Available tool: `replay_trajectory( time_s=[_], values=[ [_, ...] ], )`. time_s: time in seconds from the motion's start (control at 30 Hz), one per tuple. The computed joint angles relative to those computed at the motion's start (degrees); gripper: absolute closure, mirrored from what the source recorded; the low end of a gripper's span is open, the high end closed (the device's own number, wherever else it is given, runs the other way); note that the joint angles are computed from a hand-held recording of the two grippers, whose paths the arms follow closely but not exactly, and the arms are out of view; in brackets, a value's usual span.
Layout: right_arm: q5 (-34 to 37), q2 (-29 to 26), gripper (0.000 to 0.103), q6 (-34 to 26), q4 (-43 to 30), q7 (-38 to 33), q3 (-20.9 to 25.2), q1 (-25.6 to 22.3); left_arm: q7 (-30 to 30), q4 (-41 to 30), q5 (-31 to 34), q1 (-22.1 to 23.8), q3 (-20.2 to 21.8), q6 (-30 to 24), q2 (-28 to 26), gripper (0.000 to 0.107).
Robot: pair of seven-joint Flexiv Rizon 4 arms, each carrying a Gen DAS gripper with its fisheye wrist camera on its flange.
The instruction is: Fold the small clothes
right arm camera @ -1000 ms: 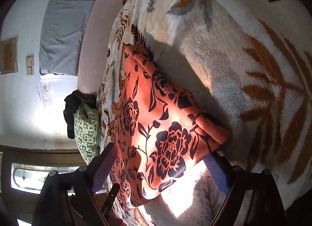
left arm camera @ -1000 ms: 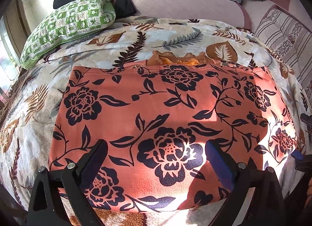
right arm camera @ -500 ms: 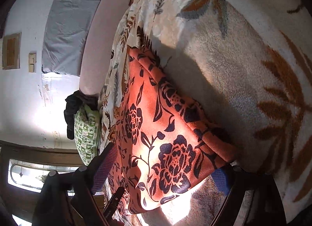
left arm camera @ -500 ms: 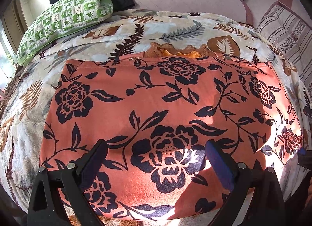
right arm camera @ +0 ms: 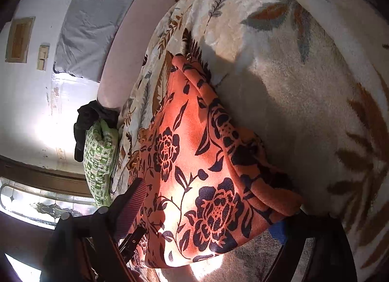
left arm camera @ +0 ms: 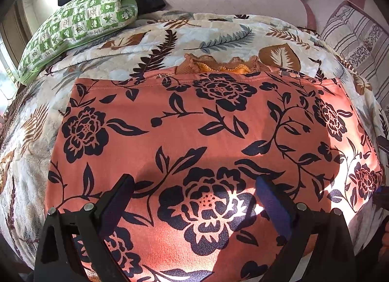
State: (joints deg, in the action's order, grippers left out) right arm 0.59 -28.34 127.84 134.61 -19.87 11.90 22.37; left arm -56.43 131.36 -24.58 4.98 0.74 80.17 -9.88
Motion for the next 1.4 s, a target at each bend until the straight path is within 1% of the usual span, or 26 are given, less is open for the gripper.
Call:
replay_trajectory(
  time_s=[0.07, 0.13, 0.23, 0.27, 0.3, 0.33, 0.37, 0.4, 0.43, 0.47, 0.5, 0.53, 0.57, 0.6, 0.63, 0.67, 0.73, 0.87, 1.0, 1.17, 1.23, 1.27, 1.3, 1.33, 1.37, 1.4],
  values=[
    [-0.48, -0.70, 0.012, 0.99, -0.03, 0.62, 0.52, -0.73, -1.17, -0.61, 1.93, -0.38, 0.79, -0.59, -0.75, 0.007],
    [-1.01, -0.83, 0.013, 1.21, -0.03, 0.95, 0.63, -1.08, -0.90, -0.36, 1.89, -0.16, 0.41, 0.19, -1.05, 0.007],
    [-1.60, -0.56, 0.013, 0.54, -0.03, 1.09, 0.46, -1.16, -2.43, -0.82, 3.75, -0.38, 1.28, -1.24, -0.06, 0.007],
    [-1.40, -0.17, 0.015, 0.38, 0.06, 0.51, 0.05, -0.68, 0.07, 0.46, 0.27, 0.44, -0.46, 0.74, 0.97, 0.007],
    [-0.48, 0.45, 0.017, 0.33, 0.05, -0.97, -0.93, 0.64, 4.62, 2.16, -5.55, 1.42, -3.29, 4.05, 1.95, 0.007],
    [0.27, 1.33, 0.025, -0.54, 0.02, -2.84, -2.04, 1.99, 8.22, 3.22, -9.81, 1.71, -5.16, 6.80, 2.48, 0.007],
    [0.89, 2.23, 0.025, -2.17, -0.15, -4.30, -2.91, 3.04, 9.28, 3.33, -10.86, 1.29, -5.24, 7.74, 2.42, 0.007],
    [1.42, 2.59, 0.025, -3.24, -0.40, -4.98, -3.19, 3.44, 8.31, 2.49, -9.33, 0.09, -3.46, 6.27, 1.79, 0.007],
    [1.58, 2.51, 0.025, -4.04, -0.69, -4.85, -2.88, 3.12, 4.53, 0.69, -4.08, -1.81, 0.18, 2.85, 0.58, 0.007],
    [0.73, 1.91, 0.025, -4.40, -1.04, -3.88, -1.73, 1.65, -0.32, -1.34, 2.86, -2.20, 2.44, -0.40, -1.16, 0.007],
    [-1.29, 1.03, 0.025, -4.87, -1.40, -2.14, 0.13, -0.89, -2.47, -1.96, 6.05, -1.94, 2.83, -0.99, -2.50, 0.005],
    [-3.99, 0.10, 0.024, -4.89, -1.51, 0.15, 1.24, -2.98, -2.37, -0.71, 5.52, -0.92, 1.36, 2.15, -2.28, 0.004],
    [-3.60, -0.21, 0.024, -4.64, -1.73, -0.12, 1.81, -3.46, -0.92, -0.13, 3.81, -1.05, 1.08, 2.78, -1.91, 0.004],
    [-3.69, 0.02, 0.024, -4.66, -1.65, -0.14, 1.42, -3.17, -2.79, -1.01, 5.83, -1.71, 2.45, 0.37, -1.40, 0.004],
    [-4.06, 0.24, 0.024, -4.69, -1.52, -0.22, 1.31, -3.16, -3.03, -1.23, 5.87, -1.36, 2.24, -0.78, -0.91, 0.004],
    [-4.27, 0.39, 0.024, -4.76, -1.44, -0.43, 1.06, -3.01, -2.35, -1.09, 5.28, -0.85, 1.64, -0.96, -0.53, 0.004],
    [-4.54, 0.41, 0.024, -5.32, -1.50, -0.05, 1.02, -3.07, -2.86, -1.16, 6.48, -0.86, 2.04, -0.82, -0.36, 0.004],
    [-3.00, 1.42, 0.023, -6.74, -1.70, -1.61, -0.72, -0.56, -2.76, -0.82, 5.28, -0.16, 1.43, -1.56, -0.04, 0.004],
    [-3.27, 1.35, 0.023, -7.38, -1.93, -1.33, -0.03, -1.40, -1.49, -0.36, 3.73, 0.10, 0.58, -0.55, 0.10, 0.004],
    [-3.43, 0.91, 0.023, -6.99, -2.02, -1.68, 0.13, -1.61, 1.32, 0.67, -0.40, 0.42, -0.91, 1.62, 0.79, 0.004],
    [-3.92, 0.40, 0.023, -6.14, -1.98, -1.37, 0.70, -2.39, -0.13, 0.05, 1.73, -0.27, 0.37, 0.85, -0.17, 0.004],
    [-4.56, 0.20, 0.025, -5.79, -1.89, -1.30, 0.97, -3.04, -1.56, -0.67, 3.92, -0.45, 1.21, -0.65, -1.02, 0.004],
    [-5.17, 0.27, 0.025, -5.93, -1.71, -1.46, 0.97, -3.39, -0.06, 0.10, 2.37, 0.05, 0.18, 1.13, -1.61, 0.004],
    [-5.67, 0.39, 0.028, -6.16, -1.64, -1.76, 0.87, -3.48, 3.02, 1.53, -1.03, 0.87, -1.89, 4.28, -1.66, 0.004],
    [-6.03, 0.75, 0.041, -7.11, -1.60, -2.21, 0.48, -3.30, 2.97, 1.60, -0.69, 1.10, -2.11, 4.47, -1.66, 0.004],
    [-6.91, 1.07, 0.052, -8.59, -1.61, -2.32, 0.54, -3.73, 1.75, 1.07, 0.59, 0.61, -1.18, 3.51, -1.63, 0.004]
  ],
)
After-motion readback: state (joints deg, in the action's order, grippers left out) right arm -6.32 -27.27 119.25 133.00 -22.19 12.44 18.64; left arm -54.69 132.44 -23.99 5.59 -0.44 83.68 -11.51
